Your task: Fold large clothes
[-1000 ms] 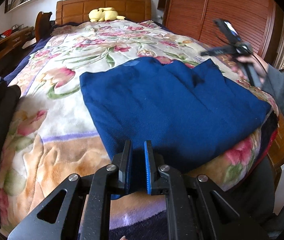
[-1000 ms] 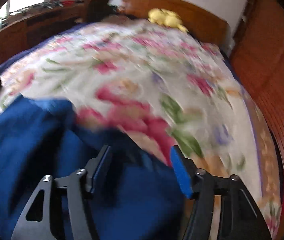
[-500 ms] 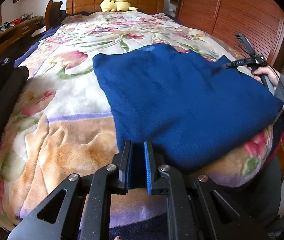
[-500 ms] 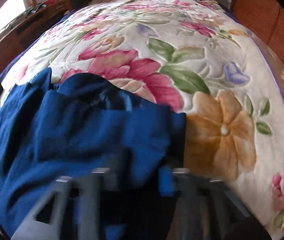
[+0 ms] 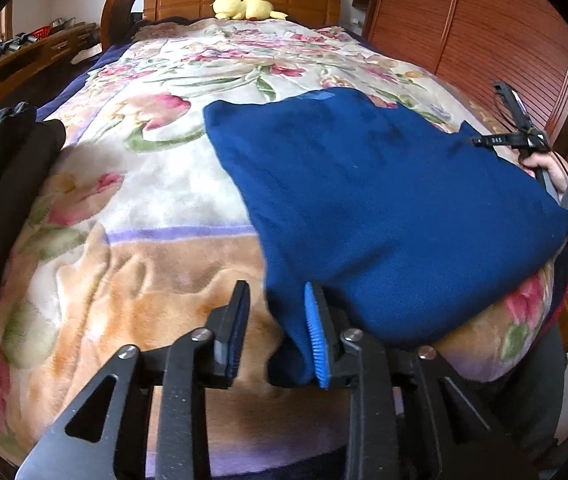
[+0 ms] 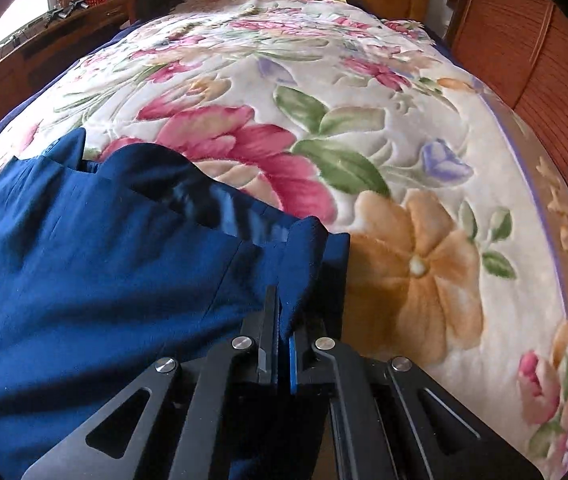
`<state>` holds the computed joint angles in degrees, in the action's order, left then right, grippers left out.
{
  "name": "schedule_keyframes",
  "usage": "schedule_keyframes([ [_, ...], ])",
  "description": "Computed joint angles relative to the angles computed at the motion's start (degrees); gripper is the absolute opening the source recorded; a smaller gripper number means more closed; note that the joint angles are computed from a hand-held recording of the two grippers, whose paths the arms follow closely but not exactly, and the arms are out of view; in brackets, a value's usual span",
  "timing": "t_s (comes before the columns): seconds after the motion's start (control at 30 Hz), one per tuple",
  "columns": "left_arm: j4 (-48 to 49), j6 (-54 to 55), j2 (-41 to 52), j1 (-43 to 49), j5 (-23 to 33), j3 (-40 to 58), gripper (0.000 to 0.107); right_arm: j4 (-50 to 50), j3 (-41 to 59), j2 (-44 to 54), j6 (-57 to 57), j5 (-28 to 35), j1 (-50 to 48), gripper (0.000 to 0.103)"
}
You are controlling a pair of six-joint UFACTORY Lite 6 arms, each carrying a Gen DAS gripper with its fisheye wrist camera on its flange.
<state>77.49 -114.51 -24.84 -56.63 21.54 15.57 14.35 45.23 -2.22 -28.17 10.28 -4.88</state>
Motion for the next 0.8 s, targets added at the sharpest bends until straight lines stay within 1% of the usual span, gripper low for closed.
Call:
schedule_keyframes([
  [0.07,-6.3,6.4,0.9,0.5,5.8,1.3,0.031,-0.7,-0.3,0.1,0.3,-0.5,0.1,0.003],
  [0.1,-7.6,9.0,0.8,2.1,6.2,1.4,0.031,-0.8,-0.3,0.2,0.2,-0.6,0.1,0.003],
  [0.13,-8.3,11.9,-0.5,5.7,4.2,0.4,0.031,-0.6,-0.5,0.1,0.0,-0.8,0.1,0.003],
  [0.17,-7.3,13.7,-1.0,10.4,-0.1,-0.7,0.031,0.9,-0.6,0.1,-1.6,-0.9,-0.1,0.003],
  [0.23,-7.4,18.0,1.6,17.3,-5.4,-0.8,0.031,3.5,-0.8,0.1,-4.3,-1.1,-0.4,0.003],
  [0.27,-5.2,18.5,1.9,20.8,-9.2,-1.4,0.031,5.0,-1.0,0.1,-5.9,-1.4,-0.6,0.003],
  [0.3,-4.1,18.2,1.7,22.1,-10.7,-1.8,0.031,5.9,-1.2,0.0,-7.0,-1.6,-0.6,0.003],
  [0.33,-3.6,17.9,1.7,22.8,-11.4,-1.9,0.031,6.8,-1.4,0.0,-7.9,-1.8,-0.7,0.003],
  [0.43,0.1,13.1,3.7,20.0,-8.7,-1.0,0.031,8.7,-1.9,0.0,-9.9,-2.4,-0.8,0.003],
  [0.53,3.2,10.0,5.4,18.3,-7.4,-0.2,0.031,5.9,-2.0,0.2,-7.1,-3.0,-0.4,0.003],
  [0.57,1.4,12.4,4.1,18.9,-8.0,-0.8,0.031,4.6,-2.0,0.2,-5.8,-3.1,-0.2,0.003],
  [0.67,1.6,13.8,3.5,21.8,-11.9,-1.2,0.031,3.2,-2.1,0.2,-4.6,-3.5,0.0,0.003],
  [0.73,5.5,10.7,3.8,23.3,-14.3,-1.4,0.032,3.9,-2.1,0.3,-5.4,-3.6,-0.1,0.003],
  [0.8,6.4,9.7,3.6,23.2,-14.7,-1.8,0.032,4.2,-2.2,0.3,-5.8,-3.8,-0.2,0.003],
])
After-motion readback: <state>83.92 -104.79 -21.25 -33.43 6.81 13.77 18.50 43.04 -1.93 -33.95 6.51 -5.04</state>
